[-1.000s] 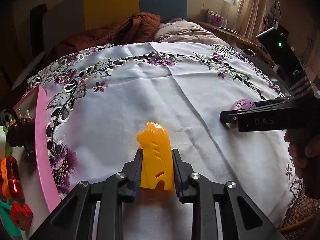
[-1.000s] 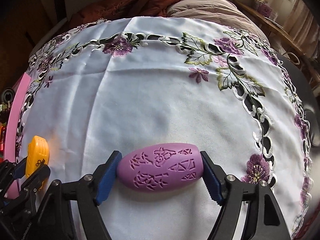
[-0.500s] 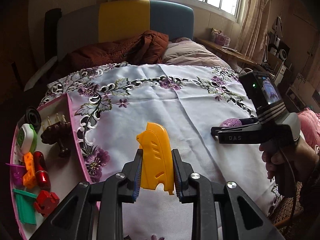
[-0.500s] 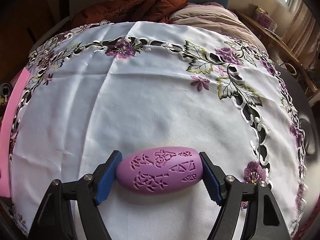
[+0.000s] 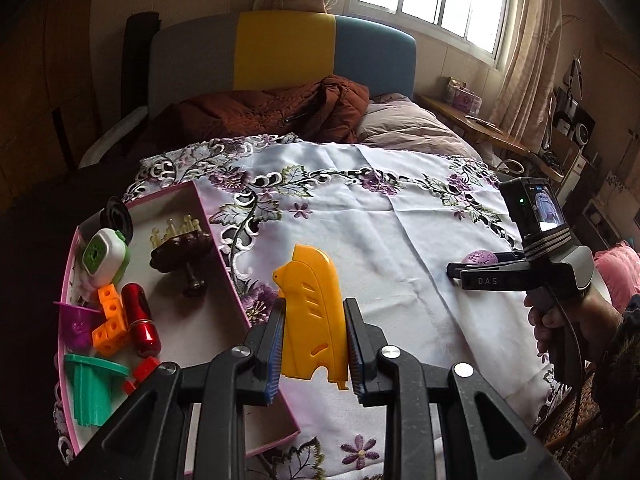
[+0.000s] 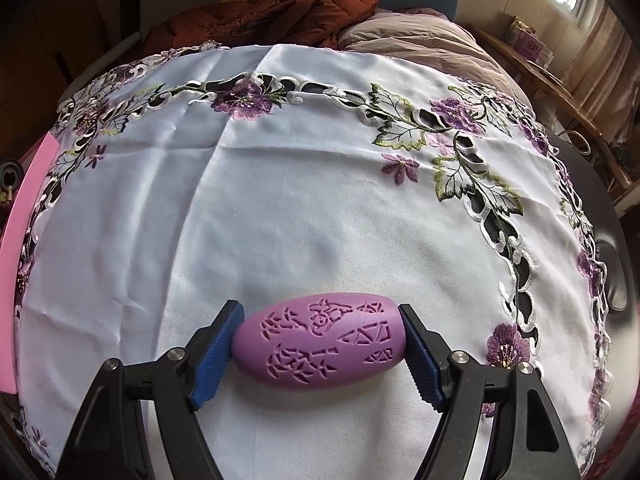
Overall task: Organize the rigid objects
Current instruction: 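Lower the yellow piece into the pink tray and open the left tool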
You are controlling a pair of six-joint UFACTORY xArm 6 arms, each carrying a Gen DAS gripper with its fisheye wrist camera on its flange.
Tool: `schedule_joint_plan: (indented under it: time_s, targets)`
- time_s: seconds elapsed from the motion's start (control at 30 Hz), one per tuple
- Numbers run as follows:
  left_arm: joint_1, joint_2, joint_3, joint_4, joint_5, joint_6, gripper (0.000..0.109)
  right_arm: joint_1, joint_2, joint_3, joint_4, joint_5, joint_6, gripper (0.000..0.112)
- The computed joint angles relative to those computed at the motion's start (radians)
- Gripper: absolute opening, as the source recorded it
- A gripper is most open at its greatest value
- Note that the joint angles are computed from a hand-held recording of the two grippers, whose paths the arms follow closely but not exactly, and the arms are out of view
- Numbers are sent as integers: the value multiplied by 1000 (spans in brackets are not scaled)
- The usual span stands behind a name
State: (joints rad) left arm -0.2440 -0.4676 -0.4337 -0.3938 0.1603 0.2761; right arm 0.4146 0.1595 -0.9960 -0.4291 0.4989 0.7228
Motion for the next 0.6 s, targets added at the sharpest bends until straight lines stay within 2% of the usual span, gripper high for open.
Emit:
schedule_joint_plan:
  time_s: [0.2, 0.37, 0.47, 0.6]
  targets:
    - [83, -52, 21, -170, 73, 138, 26, 3, -2, 1, -12, 1, 12, 77]
    - [218, -83, 17, -314, 155, 255, 26, -2, -1, 1, 11, -1, -5, 77]
    - [299, -76, -4, -375, 215, 304, 26, -2, 0, -2, 2, 2, -3, 77]
    - [353, -39, -51, -469, 294, 367, 26, -1, -1, 0, -3, 3, 0, 77]
